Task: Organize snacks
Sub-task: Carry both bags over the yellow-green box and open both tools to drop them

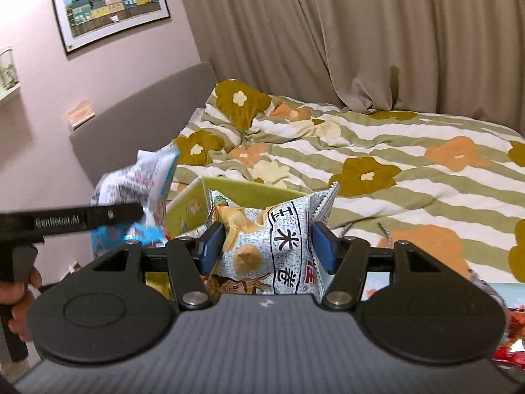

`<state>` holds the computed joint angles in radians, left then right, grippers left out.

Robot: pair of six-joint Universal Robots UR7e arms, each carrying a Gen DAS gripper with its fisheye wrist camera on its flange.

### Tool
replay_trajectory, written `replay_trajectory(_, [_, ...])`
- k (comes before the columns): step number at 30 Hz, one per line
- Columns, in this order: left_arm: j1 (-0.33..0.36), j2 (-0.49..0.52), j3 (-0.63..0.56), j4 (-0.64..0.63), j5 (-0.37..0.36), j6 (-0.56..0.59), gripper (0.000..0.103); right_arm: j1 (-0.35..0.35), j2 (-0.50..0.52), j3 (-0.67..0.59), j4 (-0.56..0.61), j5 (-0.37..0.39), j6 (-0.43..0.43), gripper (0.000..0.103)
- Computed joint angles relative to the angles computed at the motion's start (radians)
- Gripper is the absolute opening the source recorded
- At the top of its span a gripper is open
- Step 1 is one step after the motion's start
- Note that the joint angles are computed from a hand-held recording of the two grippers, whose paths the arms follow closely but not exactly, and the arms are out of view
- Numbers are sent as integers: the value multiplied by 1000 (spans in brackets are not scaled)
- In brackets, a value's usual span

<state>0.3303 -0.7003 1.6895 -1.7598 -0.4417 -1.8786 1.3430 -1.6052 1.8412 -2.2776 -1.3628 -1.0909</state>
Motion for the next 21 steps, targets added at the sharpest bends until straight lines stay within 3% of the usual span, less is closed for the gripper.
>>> replay_trajectory(3, [30,-43,83,-166,-26,141,57,47,17,50,-91,-40,67,74])
replay_trajectory(4, [42,-52,110,-231,-36,194,62,62,23,66,-125,-57,87,74])
replay_trajectory(7, [74,-68,162,-378,-69,322,97,101,42,112,-222,-106,143,74])
replay_trajectory(10, [82,-73,194,-442,-76,378,98,127,63,143,-295,-157,196,74])
replay_trajectory(15, [74,-79,214,-439,-77,379,99,149,76,185,-382,-224,209,74])
replay_trajectory(21, [50,-70,163,-215,-38,265,99,155,94,187,-398,-228,227,74])
